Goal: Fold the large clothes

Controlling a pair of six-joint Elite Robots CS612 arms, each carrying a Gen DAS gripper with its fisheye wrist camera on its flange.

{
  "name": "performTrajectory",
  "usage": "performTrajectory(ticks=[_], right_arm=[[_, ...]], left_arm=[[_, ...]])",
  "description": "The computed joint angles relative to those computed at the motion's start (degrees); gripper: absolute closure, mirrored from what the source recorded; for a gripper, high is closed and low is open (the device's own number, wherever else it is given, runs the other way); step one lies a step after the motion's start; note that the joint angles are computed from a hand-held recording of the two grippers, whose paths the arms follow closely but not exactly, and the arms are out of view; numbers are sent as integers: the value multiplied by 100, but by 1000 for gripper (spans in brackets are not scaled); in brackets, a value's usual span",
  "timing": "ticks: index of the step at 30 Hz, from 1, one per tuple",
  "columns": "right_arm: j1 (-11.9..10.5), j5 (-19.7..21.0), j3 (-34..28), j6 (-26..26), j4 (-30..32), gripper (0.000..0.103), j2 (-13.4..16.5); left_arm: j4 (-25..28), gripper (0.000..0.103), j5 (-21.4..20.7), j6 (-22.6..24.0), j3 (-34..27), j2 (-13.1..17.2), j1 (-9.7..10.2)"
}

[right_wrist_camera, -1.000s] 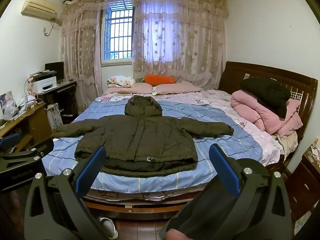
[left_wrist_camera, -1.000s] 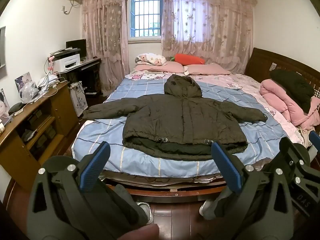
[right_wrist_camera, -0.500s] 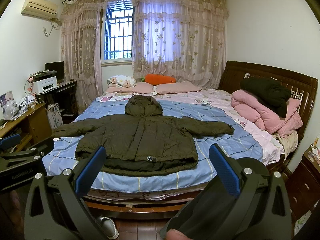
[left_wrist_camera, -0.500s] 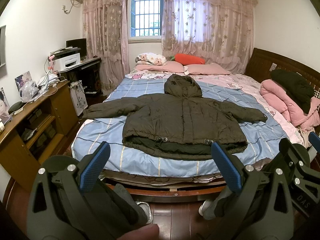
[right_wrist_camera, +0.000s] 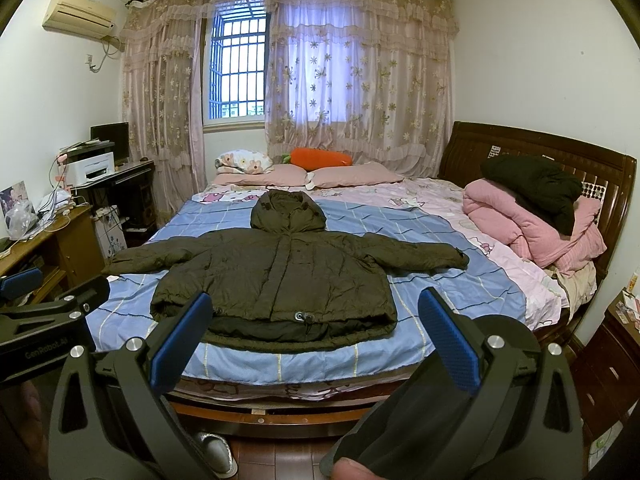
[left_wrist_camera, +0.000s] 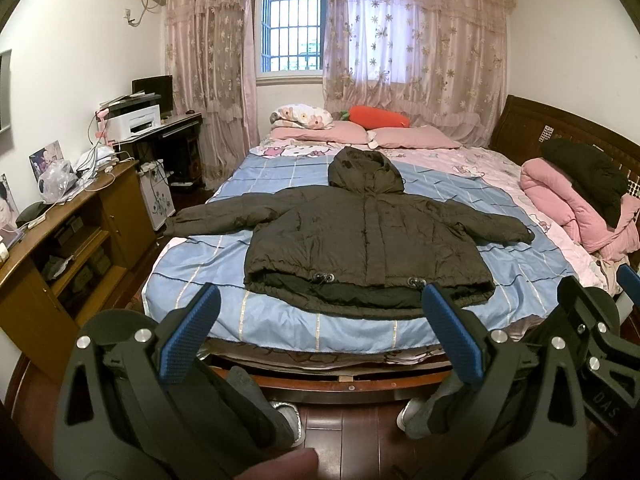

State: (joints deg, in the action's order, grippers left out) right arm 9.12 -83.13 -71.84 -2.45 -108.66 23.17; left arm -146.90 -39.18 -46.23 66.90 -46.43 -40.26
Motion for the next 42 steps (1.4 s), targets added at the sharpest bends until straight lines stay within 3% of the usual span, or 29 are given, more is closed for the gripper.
performTrajectory(ticks=[37,42], right_arm=[[61,-17,-70,37,102,1,49],[21,287,-119,180,255,1,84]], left_arm=[[77,2,-47,-99,-1,3,-5],[150,2,-103,-274,156,-56,-66]])
